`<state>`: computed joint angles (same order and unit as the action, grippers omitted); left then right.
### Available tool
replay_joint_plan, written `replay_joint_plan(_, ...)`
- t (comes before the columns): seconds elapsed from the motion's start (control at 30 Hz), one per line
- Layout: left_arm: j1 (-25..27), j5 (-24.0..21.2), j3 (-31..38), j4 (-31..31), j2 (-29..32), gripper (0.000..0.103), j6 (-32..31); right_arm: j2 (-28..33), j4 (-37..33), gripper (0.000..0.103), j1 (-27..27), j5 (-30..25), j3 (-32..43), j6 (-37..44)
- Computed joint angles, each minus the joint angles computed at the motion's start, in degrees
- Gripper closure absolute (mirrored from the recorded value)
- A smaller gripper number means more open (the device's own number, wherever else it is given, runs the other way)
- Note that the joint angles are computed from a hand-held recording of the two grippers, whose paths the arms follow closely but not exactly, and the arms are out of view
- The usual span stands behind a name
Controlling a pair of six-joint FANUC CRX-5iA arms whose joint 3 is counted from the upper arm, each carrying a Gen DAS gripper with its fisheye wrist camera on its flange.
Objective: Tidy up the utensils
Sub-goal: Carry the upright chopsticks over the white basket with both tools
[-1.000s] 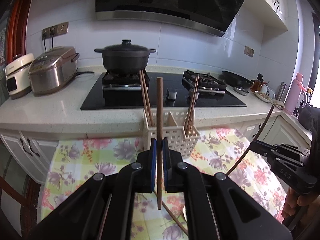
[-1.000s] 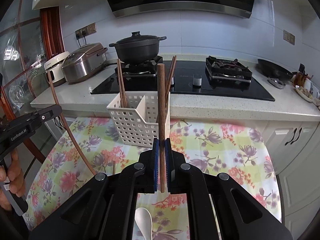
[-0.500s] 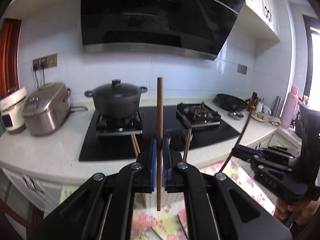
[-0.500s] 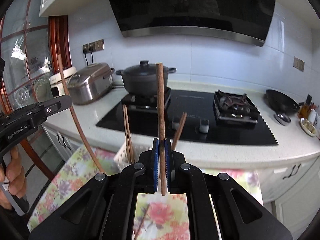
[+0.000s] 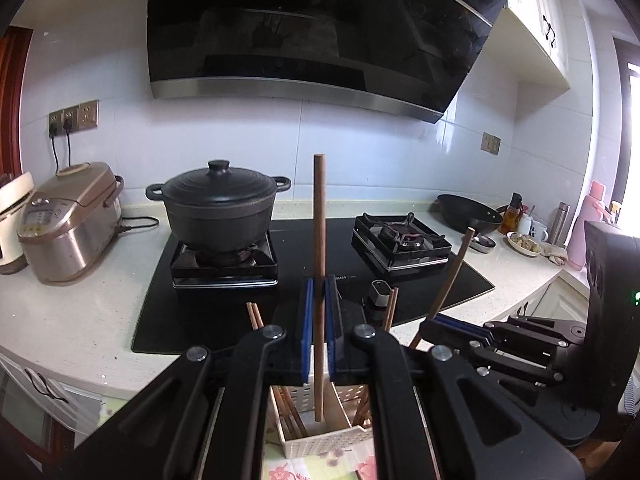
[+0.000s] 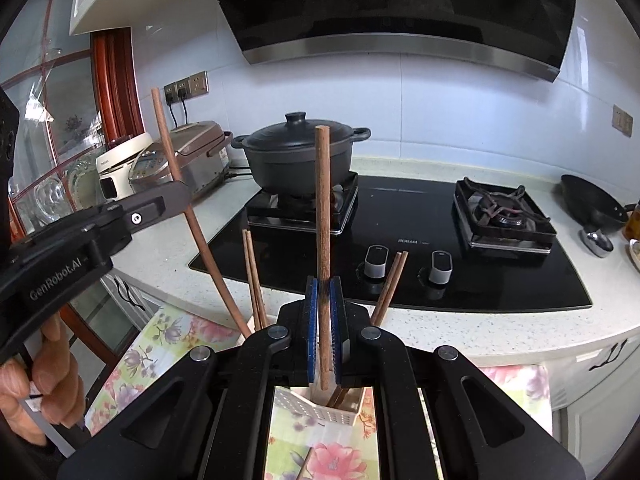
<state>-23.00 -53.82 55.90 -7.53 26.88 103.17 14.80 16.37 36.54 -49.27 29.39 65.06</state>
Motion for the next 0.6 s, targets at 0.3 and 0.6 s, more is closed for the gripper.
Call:
replay_joint_plan(0.3,1.6,1.4,-5.1,4.1,1.1,0.097,-0.2,1.9,-2.4,0.096,-0.3,-1.3,0.0,1.3)
replay_joint_plan(0.6,2.9,-4.4,-2.2,7.2,5.6,0.097,-1.0,5.1,-7.8,0.095,-1.5,-5.2,2.8,4.1)
